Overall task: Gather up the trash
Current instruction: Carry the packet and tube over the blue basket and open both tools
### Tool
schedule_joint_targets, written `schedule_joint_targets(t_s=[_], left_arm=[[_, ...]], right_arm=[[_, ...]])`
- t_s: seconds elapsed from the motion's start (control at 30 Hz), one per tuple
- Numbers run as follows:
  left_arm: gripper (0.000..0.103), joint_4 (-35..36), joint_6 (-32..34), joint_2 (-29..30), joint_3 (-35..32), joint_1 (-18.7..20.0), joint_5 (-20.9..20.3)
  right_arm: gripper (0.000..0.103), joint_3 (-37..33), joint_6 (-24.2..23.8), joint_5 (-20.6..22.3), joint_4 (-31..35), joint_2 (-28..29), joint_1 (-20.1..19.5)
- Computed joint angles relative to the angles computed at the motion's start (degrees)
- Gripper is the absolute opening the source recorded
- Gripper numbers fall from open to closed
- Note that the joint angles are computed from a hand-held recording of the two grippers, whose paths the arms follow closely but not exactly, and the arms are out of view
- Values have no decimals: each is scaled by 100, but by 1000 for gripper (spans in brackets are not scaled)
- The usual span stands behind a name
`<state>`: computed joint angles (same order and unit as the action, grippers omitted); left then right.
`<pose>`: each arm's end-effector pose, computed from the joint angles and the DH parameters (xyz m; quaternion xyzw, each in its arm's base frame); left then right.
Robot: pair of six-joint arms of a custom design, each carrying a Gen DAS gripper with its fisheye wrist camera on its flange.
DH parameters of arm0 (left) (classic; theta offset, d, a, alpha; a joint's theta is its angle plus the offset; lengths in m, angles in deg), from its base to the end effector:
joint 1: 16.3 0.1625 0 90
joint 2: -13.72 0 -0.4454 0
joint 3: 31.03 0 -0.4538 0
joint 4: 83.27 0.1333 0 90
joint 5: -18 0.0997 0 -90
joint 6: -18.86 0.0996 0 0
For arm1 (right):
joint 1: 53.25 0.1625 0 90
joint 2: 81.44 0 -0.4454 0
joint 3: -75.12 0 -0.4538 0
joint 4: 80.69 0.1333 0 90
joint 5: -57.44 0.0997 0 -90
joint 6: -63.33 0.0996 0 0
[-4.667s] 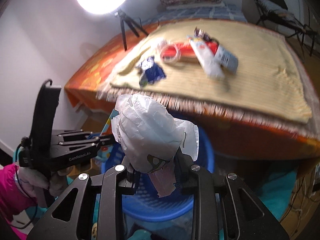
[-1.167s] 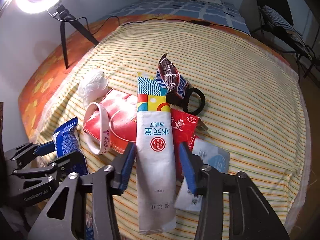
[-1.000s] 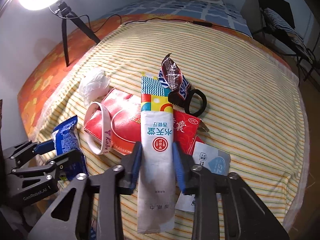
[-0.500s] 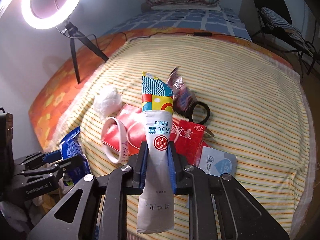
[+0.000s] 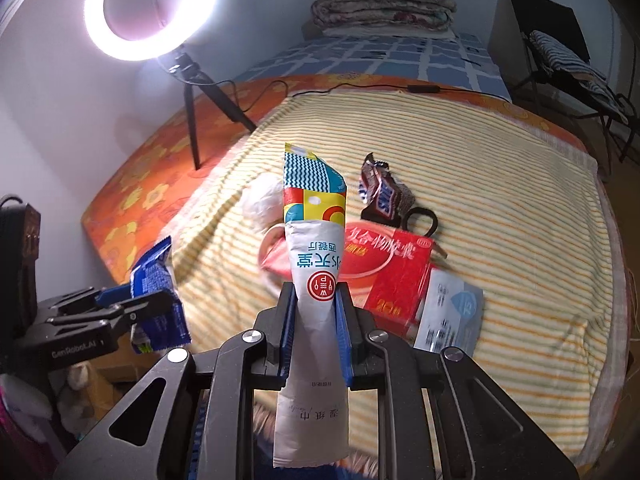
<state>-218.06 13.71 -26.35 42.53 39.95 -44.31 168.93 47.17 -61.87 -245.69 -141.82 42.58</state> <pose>-0.3142 -0.7935 0.1319 0.2158 0.9421 -0.1694 0.1927 0.1584 -0.7187 0.3009 0.0844 -0.9050 0.3206 0.2665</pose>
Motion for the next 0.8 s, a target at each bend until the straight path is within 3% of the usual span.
schedule_joint_targets(t_s=[0.8], left_arm=[[53,-140,179,-1381,2170,-239,-347]], right_arm=[[17,1935,226,77,-704,-878,450]])
